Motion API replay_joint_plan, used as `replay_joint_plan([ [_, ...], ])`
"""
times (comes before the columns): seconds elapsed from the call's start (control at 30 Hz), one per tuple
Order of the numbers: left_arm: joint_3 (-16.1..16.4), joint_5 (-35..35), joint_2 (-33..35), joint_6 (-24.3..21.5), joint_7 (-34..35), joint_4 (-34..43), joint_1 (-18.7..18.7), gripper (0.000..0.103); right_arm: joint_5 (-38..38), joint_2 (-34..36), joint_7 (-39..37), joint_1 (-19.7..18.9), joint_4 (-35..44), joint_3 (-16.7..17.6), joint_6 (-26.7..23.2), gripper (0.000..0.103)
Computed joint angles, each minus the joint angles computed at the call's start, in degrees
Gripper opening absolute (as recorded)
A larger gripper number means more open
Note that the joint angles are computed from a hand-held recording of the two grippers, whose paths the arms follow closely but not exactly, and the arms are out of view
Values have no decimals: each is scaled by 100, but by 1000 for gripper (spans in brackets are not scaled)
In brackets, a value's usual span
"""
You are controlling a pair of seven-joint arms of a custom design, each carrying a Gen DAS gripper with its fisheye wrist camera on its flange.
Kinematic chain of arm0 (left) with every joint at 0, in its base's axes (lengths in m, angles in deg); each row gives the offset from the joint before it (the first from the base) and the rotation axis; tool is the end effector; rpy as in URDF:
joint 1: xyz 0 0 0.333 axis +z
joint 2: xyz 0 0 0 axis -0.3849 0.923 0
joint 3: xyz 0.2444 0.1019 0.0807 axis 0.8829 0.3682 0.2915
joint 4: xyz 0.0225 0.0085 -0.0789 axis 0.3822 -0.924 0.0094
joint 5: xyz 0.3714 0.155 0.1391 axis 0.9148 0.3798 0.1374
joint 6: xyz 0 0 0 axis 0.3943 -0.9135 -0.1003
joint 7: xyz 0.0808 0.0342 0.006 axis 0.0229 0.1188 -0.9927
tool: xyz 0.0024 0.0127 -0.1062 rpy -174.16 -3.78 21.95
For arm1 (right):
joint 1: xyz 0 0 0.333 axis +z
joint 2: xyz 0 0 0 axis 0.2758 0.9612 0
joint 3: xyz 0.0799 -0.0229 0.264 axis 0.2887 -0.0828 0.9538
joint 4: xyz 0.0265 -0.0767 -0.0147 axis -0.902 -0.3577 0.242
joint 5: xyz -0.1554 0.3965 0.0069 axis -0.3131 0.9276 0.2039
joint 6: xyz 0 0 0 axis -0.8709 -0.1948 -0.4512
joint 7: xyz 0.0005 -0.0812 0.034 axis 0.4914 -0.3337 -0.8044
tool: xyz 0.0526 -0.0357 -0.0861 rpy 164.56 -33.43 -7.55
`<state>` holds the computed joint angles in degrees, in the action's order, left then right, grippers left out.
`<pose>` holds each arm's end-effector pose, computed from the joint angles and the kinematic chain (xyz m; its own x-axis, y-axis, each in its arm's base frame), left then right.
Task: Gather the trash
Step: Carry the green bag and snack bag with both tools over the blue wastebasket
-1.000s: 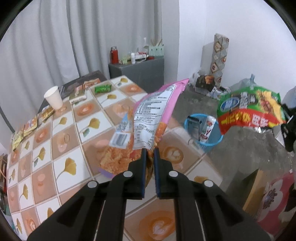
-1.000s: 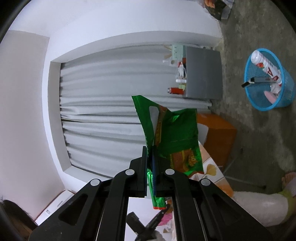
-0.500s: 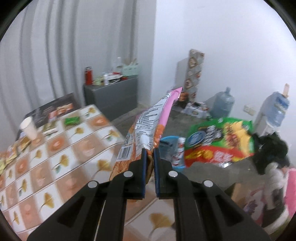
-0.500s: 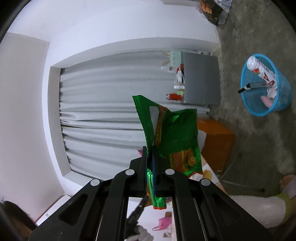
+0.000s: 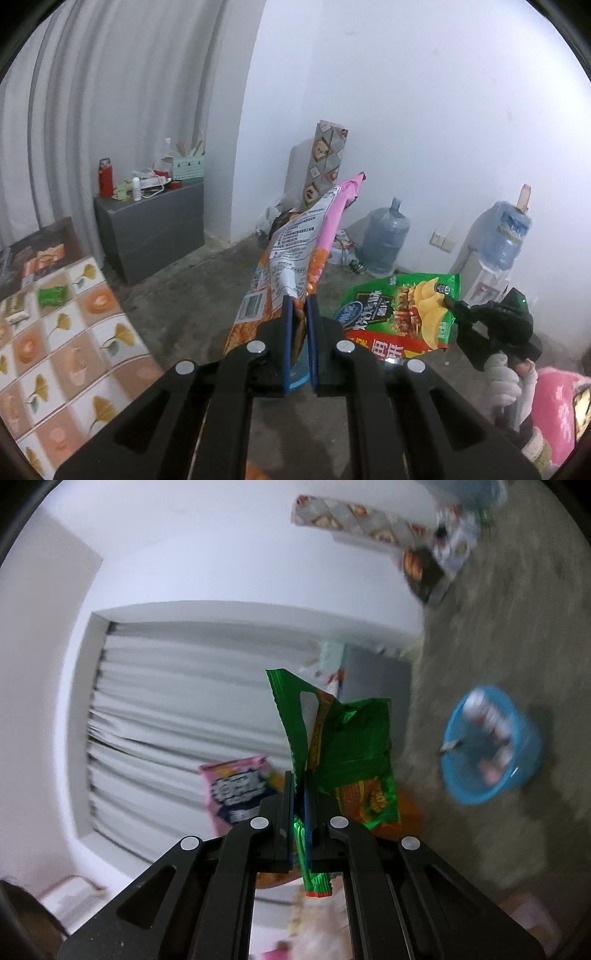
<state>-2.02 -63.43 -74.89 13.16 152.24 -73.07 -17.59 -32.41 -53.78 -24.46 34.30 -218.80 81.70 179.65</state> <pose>0.5850 -0.0524 0.7324 -0.9033 -0.4030 0.1472 -0.3230 0.4130 -0.8515 0.3232 0.3545 0.6095 -0.1108 -0.1836 -0.9767 0.1932 0.9600 -0.2024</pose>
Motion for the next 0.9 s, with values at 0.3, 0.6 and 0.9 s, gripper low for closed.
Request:
replay_joint_plan([
  [0.3, -283, 380, 731, 254, -612, 643, -107, 7, 602, 380, -1628, -74, 14, -819, 1150, 3],
  [0.6, -539, 811, 1540, 284, -997, 1573, 52, 7, 2661, 2348, -6249, 115, 1093, -2014, 2973, 3],
  [0.9, -802, 1135, 2268, 152, -1355, 2423, 238, 7, 5831, 4358, -11445, 260, 2988, -2211, 1377, 3],
])
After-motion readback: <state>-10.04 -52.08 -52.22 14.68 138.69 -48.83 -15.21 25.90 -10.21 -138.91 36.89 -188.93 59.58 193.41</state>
